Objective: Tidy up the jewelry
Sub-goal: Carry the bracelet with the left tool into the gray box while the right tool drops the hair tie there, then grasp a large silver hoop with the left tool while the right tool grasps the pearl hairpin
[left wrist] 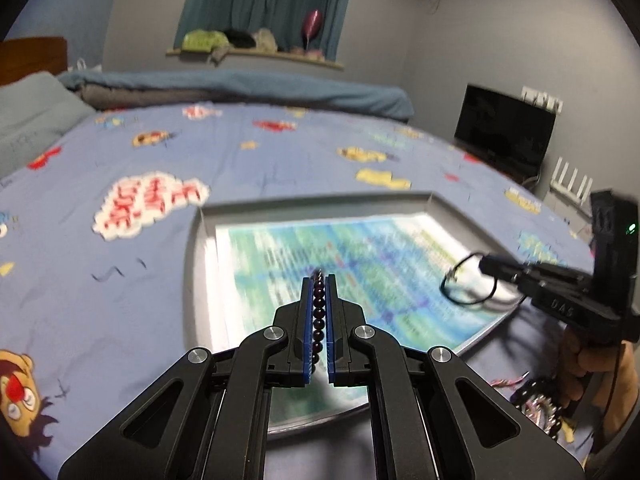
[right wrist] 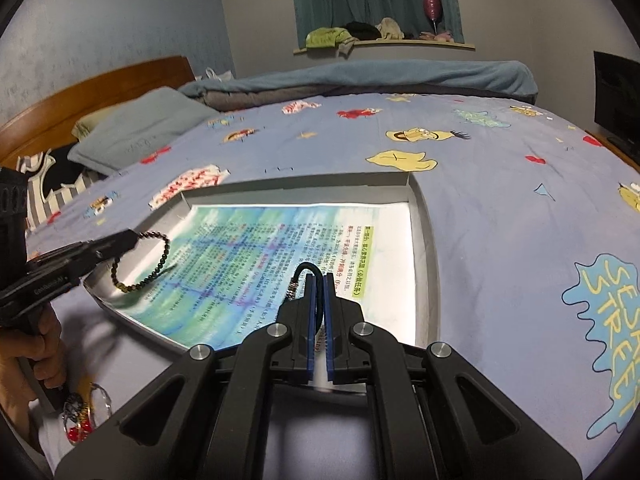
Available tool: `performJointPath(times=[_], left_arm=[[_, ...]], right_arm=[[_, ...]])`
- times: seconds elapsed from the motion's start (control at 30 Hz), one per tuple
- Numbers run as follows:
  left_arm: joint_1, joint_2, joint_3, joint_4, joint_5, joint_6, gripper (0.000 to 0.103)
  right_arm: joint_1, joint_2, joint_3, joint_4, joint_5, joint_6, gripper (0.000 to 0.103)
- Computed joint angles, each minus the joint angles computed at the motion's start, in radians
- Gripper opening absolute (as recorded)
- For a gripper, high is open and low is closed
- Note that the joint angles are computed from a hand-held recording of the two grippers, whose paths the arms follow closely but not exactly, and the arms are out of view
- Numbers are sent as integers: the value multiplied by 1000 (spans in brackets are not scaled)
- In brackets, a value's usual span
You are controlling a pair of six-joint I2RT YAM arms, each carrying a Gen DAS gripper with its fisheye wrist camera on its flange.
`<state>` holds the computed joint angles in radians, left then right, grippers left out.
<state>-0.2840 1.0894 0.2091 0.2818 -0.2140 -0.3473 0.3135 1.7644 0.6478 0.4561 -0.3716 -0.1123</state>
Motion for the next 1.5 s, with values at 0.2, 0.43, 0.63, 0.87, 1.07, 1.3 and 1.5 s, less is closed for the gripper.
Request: performJointPath(times=[0.2,0.43,0.63,0.87,1.07,1.3,1.5], left_arm=[[7,14,2,-16,-1,-13,30],[-36,-86,-32,-52,-52,-20,69],[-127,-238,-62,-145,-167,-44,77],[-226,-363,-84,-263,-255,-72,77],[-323,-418,-90,-345,-336,-110,77],[-462,-553,-96,-538,-427,-196,77],[-717,-484,-91,-659,-575,-416,77]], right_arm=[[14,-15,-25,28,19,-7,18],[-14,-54,-96,131,-26,10,57],[-60,-97,-182,257,-98,41,66],[-92,-139,-240,300,-138,58,66],[-104,-167,-278,315,-150,53,66],[-132,-211,-331,318,-179,41,66],[-167,-244,-371,314,-211,38,66]])
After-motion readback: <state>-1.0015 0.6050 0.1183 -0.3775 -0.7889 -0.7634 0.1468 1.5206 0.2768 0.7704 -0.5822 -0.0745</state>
